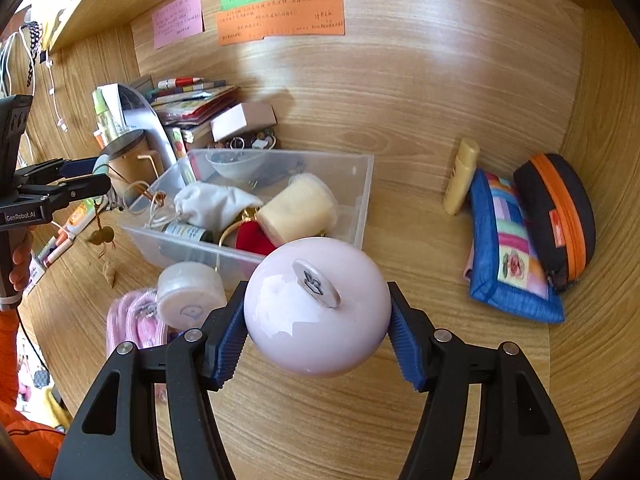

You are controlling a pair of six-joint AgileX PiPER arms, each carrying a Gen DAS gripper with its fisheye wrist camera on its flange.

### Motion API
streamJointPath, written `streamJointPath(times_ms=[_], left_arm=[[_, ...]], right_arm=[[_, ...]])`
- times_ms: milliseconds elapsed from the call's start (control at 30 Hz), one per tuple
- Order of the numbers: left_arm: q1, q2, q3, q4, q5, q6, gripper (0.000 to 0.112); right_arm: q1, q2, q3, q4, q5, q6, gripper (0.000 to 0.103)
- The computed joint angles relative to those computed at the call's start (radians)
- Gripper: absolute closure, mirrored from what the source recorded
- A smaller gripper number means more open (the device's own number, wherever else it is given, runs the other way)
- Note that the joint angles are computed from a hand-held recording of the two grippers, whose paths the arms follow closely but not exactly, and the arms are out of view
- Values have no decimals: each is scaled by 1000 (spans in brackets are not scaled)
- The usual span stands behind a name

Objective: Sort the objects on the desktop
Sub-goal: 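Grasp the pink round container with the right tool while the left tool grasps the blue-green tube, then carry the pink container and blue-green tube into the clear box and open both tools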

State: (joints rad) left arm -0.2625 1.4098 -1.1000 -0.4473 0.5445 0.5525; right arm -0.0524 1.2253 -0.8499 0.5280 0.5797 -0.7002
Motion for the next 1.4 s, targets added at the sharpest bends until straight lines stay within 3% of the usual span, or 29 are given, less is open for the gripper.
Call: streamJointPath(times_ms=[433, 1033, 1400], left_arm=[[18, 119, -34, -101, 54, 53, 39], [-39, 194, -81, -88, 83, 58, 39], [-9, 242, -121, -208, 161, 115, 39]], right_arm=[[60, 75, -62, -9, -15, 24, 43], [136, 244, -198, -60, -42, 90, 43], [152, 315, -258, -91, -29, 116, 43]])
